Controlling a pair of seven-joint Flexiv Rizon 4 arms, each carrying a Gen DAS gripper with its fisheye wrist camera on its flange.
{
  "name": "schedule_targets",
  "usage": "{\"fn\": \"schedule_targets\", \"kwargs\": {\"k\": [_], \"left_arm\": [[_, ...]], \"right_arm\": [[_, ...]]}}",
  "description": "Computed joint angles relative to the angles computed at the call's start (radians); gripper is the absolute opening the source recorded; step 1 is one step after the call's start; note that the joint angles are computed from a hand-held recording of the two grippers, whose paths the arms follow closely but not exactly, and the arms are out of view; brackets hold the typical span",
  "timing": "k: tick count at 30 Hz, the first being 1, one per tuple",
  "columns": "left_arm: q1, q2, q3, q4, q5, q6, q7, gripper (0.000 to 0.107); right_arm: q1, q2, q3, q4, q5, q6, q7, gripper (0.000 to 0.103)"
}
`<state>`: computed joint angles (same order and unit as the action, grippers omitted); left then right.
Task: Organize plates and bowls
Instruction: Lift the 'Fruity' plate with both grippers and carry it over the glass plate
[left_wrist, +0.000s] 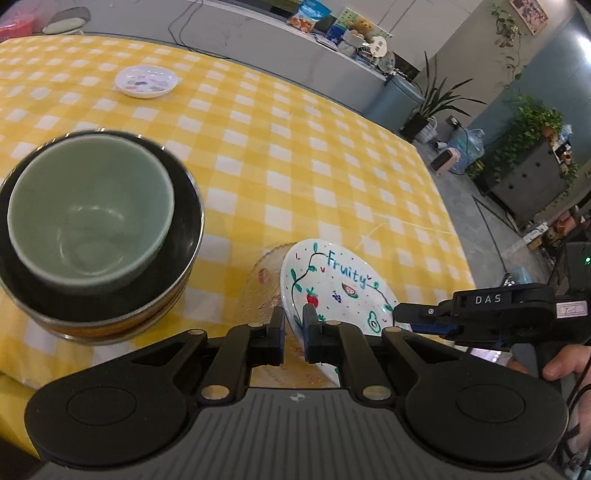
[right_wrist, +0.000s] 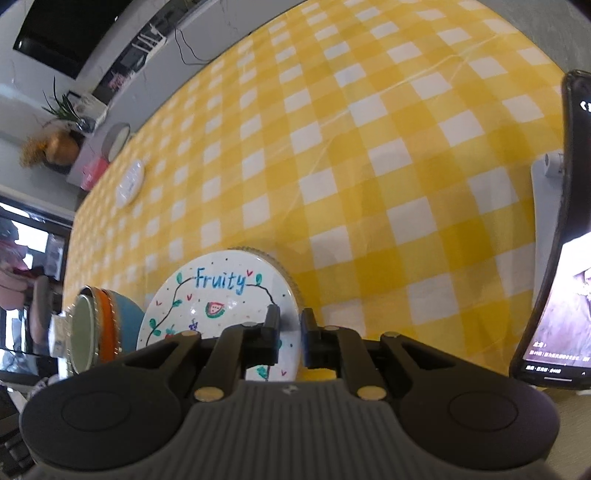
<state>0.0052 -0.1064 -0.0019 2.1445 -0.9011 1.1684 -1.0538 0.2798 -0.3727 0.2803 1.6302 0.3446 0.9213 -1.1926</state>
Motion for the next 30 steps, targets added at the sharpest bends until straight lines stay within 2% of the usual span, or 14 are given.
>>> {"fn": "schedule_targets", "kwargs": {"k": [5, 21, 30], "left_arm": [[-0.017, -0.002, -0.015, 0.032, -0.051, 0.076, 0.033, 0.01], [-0.032, -0.016, -0.023, 0.069, 0.052, 0.188, -0.008, 0.01], [-0.023, -0.029, -0.028, 0.072, 0.132, 0.227, -0.051, 0.009]], "right_arm": [[0.03, -0.002, -0.012, 0.011, -0.051, 0.017, 0.028, 0.01], [0.068, -0.035, -0.023, -0.006, -0.17, 0.007, 0.063, 0.009], [0.085, -0.037, -0.03, 0.017, -0.226, 0.059, 0.081, 0.009]]}}
